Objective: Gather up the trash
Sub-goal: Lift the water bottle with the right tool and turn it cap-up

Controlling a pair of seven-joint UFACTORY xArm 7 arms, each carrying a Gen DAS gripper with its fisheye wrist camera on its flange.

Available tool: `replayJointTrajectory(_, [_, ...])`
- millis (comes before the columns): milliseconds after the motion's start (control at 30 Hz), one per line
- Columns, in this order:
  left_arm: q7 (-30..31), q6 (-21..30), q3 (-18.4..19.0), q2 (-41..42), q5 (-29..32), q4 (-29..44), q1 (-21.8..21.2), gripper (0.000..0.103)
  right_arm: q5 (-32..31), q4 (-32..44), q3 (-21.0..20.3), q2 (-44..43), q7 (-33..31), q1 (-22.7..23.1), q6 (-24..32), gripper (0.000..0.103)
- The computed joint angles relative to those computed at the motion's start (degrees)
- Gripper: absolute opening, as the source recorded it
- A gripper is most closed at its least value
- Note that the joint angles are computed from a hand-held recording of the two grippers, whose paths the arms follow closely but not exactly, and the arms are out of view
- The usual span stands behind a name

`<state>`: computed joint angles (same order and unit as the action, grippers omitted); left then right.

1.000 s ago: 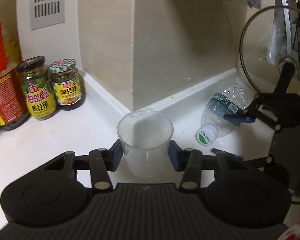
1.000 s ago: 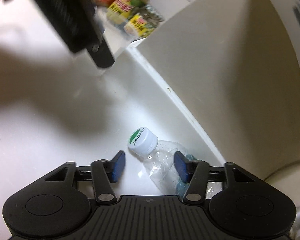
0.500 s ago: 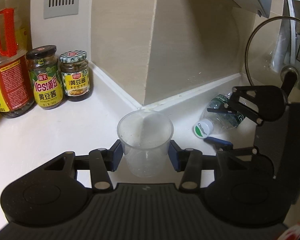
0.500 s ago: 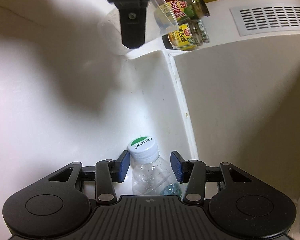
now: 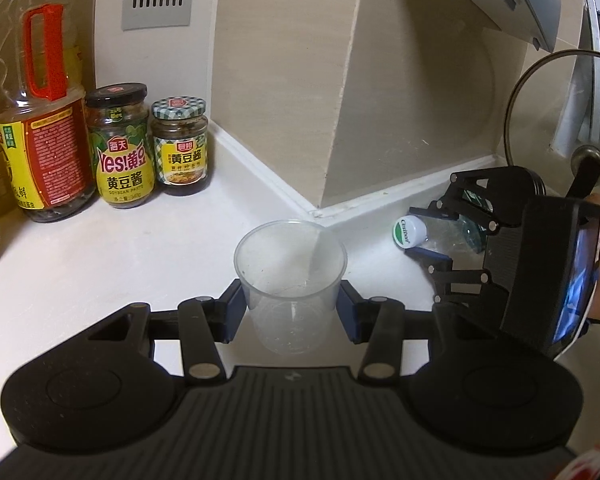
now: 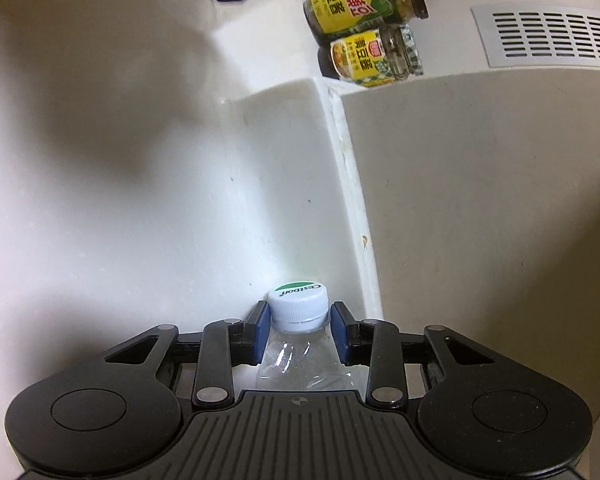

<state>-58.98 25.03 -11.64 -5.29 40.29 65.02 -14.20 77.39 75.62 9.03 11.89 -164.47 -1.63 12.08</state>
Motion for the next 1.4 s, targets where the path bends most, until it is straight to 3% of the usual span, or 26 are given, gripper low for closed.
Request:
replayJointTrajectory(67, [0.0,0.0,-0.1,-0.3,0.0,-0.2,-0.1,0.045,-2.8,0.6,-1.5,0.3,5.0,1.0,1.2,0.034])
replayJointTrajectory(100, [0.0,0.0,-0.2,-0.5,0.1,-0.3,-0.1,0.045,-2.0,0.1,-0.4,-0.1,4.0,-0.8,1.6,0.034])
replayJointTrajectory(167, [0.1,0.3,-0.4,-0.9,0.0,-0.6,-0.1,0.045,2.3,-0.7,0.0,-0.9,-0.1,-1.5,2.4,0.033])
replayJointTrajectory(367, [0.7,0.8,-0.9,-2.9,-1.2,-2.4,0.2,0.045,12.1,-8.6,-4.0,-10.5,-2.1,-0.9,11.5,0.033])
replayJointTrajectory(533, [1.1,0.4,-1.6,-5.2,-2.6,-4.5,0.9,0.045,13.2,-15.5,-9.1,-19.8,4.6,1.0,19.2,0.032])
replayJointTrajectory(700, [3.1,0.0,-2.6,-9.1,-5.8,-7.7,1.5,0.045,10.2,-20.6,-12.7,-28.3,13.1,2.9,23.7,0.032])
replayJointTrajectory(767, [4.4,0.0,-3.0,-10.9,-7.8,-9.0,1.6,0.045,8.3,-22.3,-13.9,-31.8,18.3,3.7,25.2,0.032])
replayJointTrajectory(933, [8.5,0.4,-3.6,-16.7,-13.5,-12.6,1.6,0.045,3.5,-23.3,-18.8,-38.5,40.1,5.5,32.4,0.032])
replayJointTrajectory(1100, [12.2,1.7,-4.6,-22.7,-18.6,-16.3,1.6,0.045,3.0,-22.6,-22.3,-41.4,58.7,7.2,37.6,0.032])
replayJointTrajectory(1400, [18.3,4.2,-5.8,-27.6,-25.8,-19.4,0.0,0.045,4.9,-30.2,-25.9,-50.2,73.8,5.6,36.5,0.032])
